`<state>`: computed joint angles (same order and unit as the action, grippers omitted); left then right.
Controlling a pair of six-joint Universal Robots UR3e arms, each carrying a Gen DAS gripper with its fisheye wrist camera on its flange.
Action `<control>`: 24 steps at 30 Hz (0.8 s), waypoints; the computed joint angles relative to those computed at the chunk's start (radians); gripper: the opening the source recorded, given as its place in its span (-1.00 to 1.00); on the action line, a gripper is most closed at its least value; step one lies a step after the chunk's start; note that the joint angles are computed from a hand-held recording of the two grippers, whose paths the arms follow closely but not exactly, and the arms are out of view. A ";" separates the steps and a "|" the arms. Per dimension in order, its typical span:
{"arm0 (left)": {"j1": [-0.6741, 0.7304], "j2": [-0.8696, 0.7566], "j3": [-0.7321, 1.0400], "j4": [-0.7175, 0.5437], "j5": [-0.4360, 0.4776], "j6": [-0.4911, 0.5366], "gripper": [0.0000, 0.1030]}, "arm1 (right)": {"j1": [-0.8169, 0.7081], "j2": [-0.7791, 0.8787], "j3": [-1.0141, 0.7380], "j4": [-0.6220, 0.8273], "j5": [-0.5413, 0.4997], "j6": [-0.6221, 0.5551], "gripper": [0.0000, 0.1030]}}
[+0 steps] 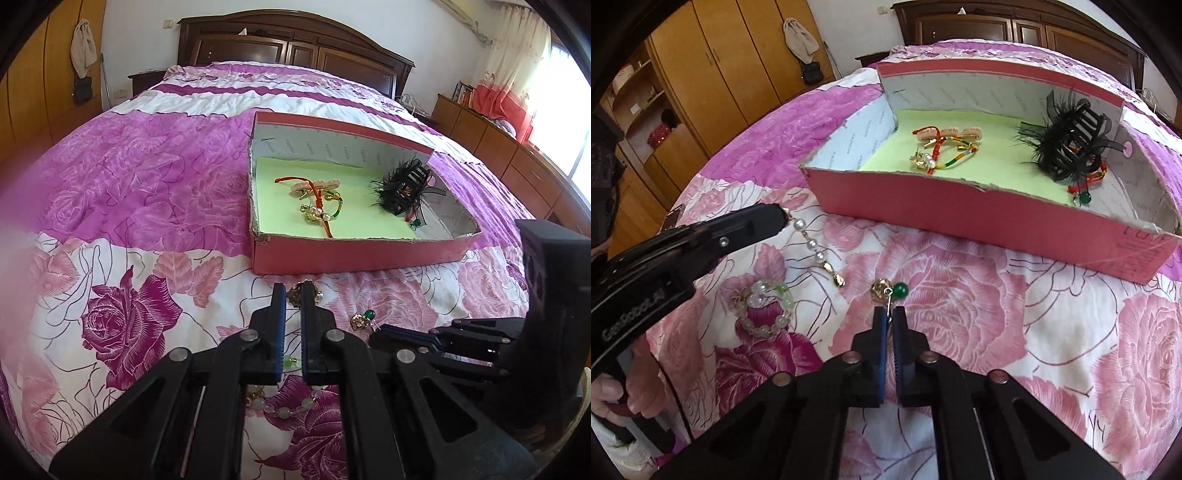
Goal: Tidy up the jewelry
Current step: 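Hold the gold earring in the left tool while the right tool grasps another green-bead earring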
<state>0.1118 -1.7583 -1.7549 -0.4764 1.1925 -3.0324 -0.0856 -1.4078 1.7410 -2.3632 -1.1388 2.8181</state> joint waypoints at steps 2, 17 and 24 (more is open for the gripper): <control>-0.001 0.004 -0.001 0.001 0.000 -0.001 -1.00 | -0.016 -0.032 0.026 -0.001 0.017 -0.010 -0.95; -0.008 0.022 -0.002 0.002 0.000 -0.010 -1.00 | -0.058 -0.044 0.022 0.040 0.059 -0.002 -0.72; -0.003 0.012 -0.002 0.006 -0.008 -0.013 -1.00 | -0.043 -0.007 -0.012 0.062 0.059 0.004 -0.66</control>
